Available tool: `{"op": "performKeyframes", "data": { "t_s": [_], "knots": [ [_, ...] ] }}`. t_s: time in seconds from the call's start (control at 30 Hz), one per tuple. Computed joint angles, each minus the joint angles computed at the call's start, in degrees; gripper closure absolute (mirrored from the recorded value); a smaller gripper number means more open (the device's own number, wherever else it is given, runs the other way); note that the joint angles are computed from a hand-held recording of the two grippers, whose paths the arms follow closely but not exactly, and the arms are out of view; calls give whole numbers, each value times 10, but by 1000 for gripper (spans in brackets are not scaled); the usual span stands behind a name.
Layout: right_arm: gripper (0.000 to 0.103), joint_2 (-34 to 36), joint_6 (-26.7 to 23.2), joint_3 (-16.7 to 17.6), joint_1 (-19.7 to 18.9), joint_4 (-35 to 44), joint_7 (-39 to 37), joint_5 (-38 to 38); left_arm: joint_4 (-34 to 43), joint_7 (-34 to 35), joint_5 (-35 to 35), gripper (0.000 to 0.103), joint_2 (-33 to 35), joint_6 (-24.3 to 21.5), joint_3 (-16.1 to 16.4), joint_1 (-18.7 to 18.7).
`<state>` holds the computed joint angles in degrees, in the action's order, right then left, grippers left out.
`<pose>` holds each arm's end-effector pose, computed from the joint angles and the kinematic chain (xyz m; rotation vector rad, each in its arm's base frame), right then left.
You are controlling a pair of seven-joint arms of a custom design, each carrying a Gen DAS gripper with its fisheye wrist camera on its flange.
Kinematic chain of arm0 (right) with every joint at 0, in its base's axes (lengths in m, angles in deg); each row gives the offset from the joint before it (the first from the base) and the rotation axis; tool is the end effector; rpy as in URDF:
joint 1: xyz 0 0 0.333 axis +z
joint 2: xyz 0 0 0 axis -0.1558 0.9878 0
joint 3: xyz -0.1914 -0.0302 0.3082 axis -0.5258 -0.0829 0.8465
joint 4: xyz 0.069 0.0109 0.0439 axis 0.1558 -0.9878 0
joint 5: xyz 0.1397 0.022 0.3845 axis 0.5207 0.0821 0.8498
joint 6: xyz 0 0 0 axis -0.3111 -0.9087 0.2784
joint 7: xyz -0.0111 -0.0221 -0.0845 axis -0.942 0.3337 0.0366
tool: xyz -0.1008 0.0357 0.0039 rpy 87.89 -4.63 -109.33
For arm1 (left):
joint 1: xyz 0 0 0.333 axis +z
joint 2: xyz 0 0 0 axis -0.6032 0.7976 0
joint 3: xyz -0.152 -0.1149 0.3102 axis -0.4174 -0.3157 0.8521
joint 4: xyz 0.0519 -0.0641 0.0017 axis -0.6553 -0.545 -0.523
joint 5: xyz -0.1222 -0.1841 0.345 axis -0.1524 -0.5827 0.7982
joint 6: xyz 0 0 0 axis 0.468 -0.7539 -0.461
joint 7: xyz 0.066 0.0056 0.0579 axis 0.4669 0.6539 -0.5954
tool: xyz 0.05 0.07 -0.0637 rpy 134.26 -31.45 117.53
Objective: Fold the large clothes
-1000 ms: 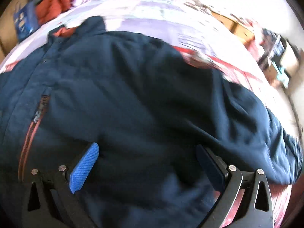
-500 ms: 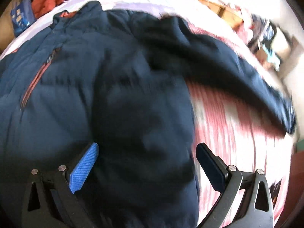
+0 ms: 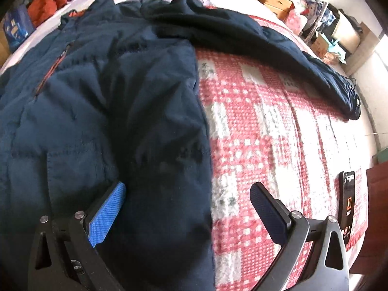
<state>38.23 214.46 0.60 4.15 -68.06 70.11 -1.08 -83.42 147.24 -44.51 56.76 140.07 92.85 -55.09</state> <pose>0.5368 0.1437 0.3538 -1.7364 2.3803 -0.5387 0.6912 -0.1883 0.3805 -1.7064 1.9864 -0.4935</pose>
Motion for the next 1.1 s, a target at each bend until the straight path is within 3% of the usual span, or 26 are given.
{"op": "performKeyframes", "data": {
  "t_s": [0.17, 0.37, 0.5, 0.6, 0.83, 0.97, 1.03, 1.1],
  "knots": [
    [0, -24, 6, -28, -33, 0, 6, -46, 36, -50, 4, 0, 8, -15, -10, -46],
    [0, -55, -7, -73, -124, -16, -19, -38, 120, -132, 5, 0, 58, -75, -17, -106],
    [0, -54, 32, -101, -190, -30, -79, 74, 146, -189, 43, 0, 77, -123, -5, -141],
    [0, -26, 92, -110, -230, -22, -157, 219, 149, -207, 57, 0, 81, -161, -19, -144],
    [0, 47, 111, -48, -300, 24, -332, 532, 127, -268, 101, 0, 64, -191, -33, -146],
    [0, 80, 160, -34, -312, 46, -329, 608, 123, -285, 115, 0, 59, -200, -45, -143],
    [14, 84, 195, -25, -321, 48, -318, 634, 118, -288, 124, 0, 54, -196, -50, -141],
    [45, 78, 207, -20, -325, 44, -315, 642, 115, -287, 133, 0, 51, -193, -52, -140]
  ]
}}
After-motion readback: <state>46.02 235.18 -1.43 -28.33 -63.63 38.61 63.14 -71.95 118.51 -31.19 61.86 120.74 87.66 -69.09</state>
